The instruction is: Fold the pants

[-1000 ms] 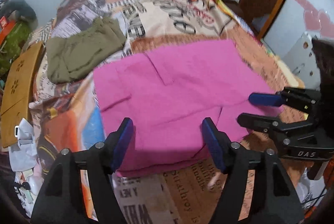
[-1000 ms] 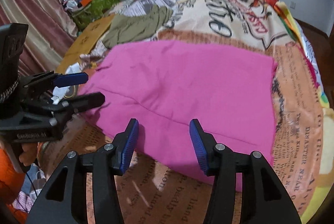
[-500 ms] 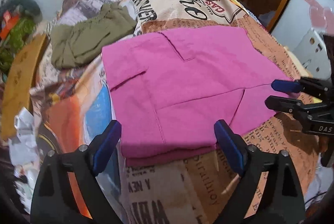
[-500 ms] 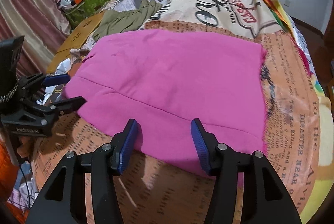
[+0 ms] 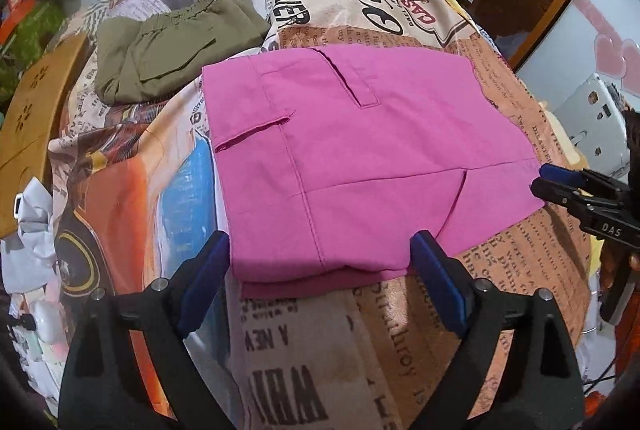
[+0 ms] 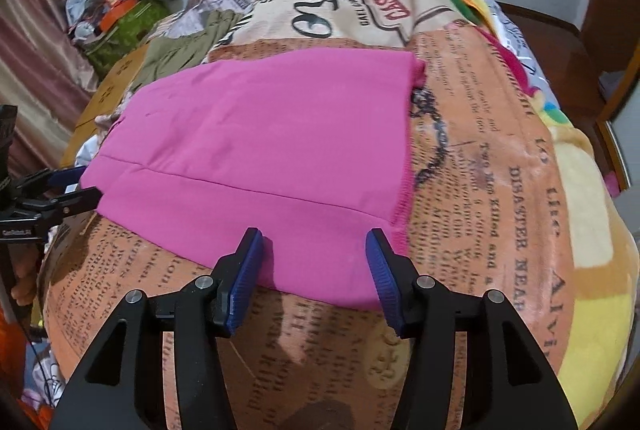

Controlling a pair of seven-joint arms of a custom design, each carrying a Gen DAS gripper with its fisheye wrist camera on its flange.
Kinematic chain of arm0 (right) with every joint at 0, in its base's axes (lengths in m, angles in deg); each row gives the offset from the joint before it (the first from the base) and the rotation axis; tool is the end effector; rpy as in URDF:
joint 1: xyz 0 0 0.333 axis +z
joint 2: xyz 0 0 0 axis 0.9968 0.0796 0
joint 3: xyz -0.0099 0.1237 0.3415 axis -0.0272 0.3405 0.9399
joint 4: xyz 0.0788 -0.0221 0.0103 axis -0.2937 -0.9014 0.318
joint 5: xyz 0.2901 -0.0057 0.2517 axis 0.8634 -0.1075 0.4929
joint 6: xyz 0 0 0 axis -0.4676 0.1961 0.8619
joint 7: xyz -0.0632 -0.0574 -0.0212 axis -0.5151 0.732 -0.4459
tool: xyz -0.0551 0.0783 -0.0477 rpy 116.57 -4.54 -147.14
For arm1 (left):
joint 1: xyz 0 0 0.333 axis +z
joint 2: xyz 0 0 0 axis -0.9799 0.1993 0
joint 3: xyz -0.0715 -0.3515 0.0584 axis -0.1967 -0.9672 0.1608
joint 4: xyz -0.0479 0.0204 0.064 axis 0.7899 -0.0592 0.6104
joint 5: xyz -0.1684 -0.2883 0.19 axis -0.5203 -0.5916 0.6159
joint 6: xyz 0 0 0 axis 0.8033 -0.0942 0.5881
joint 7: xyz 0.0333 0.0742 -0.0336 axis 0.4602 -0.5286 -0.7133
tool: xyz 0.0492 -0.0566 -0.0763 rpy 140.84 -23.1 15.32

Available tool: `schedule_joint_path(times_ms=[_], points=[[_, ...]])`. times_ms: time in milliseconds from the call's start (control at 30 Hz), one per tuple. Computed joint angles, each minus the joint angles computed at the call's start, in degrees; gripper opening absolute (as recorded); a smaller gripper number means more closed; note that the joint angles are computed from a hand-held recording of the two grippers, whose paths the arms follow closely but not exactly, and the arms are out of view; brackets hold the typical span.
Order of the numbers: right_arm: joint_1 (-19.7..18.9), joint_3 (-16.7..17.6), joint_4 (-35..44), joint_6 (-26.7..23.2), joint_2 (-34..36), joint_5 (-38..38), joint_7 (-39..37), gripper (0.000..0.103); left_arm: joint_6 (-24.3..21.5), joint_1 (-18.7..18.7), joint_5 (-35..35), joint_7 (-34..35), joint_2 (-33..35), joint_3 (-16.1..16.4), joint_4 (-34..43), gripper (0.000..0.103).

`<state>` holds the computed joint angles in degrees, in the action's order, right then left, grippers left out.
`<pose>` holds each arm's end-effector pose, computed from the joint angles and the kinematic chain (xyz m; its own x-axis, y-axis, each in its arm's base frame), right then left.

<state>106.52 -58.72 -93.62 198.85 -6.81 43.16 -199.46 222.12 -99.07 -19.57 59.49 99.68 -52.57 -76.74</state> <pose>0.2978 0.2046 0.4276 -0.4588 -0.8500 -0.2587 -0.7174 0.5262 -0.4566 0.5338 -0.3444 0.3730 -0.7943 -0.5947 0.1245 -0.5875 0.6996 -0.4067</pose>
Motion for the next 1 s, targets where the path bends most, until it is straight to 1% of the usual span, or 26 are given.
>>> schedule_joint_path(times_ms=[67,133,267,333,367,433,500,633,700,767,833,900,1000], points=[[-0.08,0.08,0.17,-1.22,-0.60,-0.08,-0.12,0.050,0.01,0.42,-1.01,0.27,-0.70,-0.33,-0.17,0.091],[-0.59,0.72,0.64,-3.03,-1.62,-1.00,0.04,0.050,1.37,0.64,-1.86,0.95,-1.65,-0.64,-0.79,0.091],[-2.08,0.88,1.31,-3.86,-3.37,-3.73,0.19,0.050,3.78,0.53,-2.64,1.18,-2.58,-0.68,-0.32,0.091],[-3.16,1.28,2.06,-4.41,-3.77,-5.60,0.33,0.057,5.44,-0.33,-1.24,-0.21,-2.19,0.14,0.63,0.091],[-3.71,1.60,2.42,-4.66,-3.85,-6.62,0.61,0.059,7.23,-1.37,0.53,-1.83,-1.84,1.11,1.14,0.091],[-4.69,2.04,3.22,-5.19,-3.90,-8.82,0.88,0.061,8.80,-2.63,3.20,-4.28,-1.05,2.45,2.36,0.091],[-5.09,1.66,3.95,-5.42,-3.62,-10.25,0.36,0.061,9.32,-3.41,5.23,-6.34,0.25,3.40,4.43,0.091],[-6.42,0.47,4.90,-4.50,-2.39,-12.58,-0.35,0.061,9.11,-5.29,9.12,-10.88,3.46,5.67,9.32,0.091],[-7.67,-0.21,5.06,-3.06,-1.58,-14.06,-0.09,0.061,8.67,-6.04,10.94,-12.67,5.01,6.60,11.61,0.091],[-8.66,-0.94,4.97,-1.42,-0.85,-14.94,0.16,0.061,7.27,-6.29,12.13,-13.67,7.01,6.93,14.67,0.091],[-10.27,-1.95,4.81,1.19,0.58,-16.06,0.71,0.061,5.49,-7.68,14.38,-16.03,9.48,8.56,18.23,0.091],[-11.44,-2.84,4.76,2.72,1.79,-16.14,0.71,0.061,3.68,-8.45,16.08,-17.83,11.59,9.43,21.19,0.091],[-13.73,-4.27,4.62,6.08,4.38,-16.81,0.95,0.061,-0.14,-8.73,17.54,-19.85,15.15,9.68,26.27,0.091]])
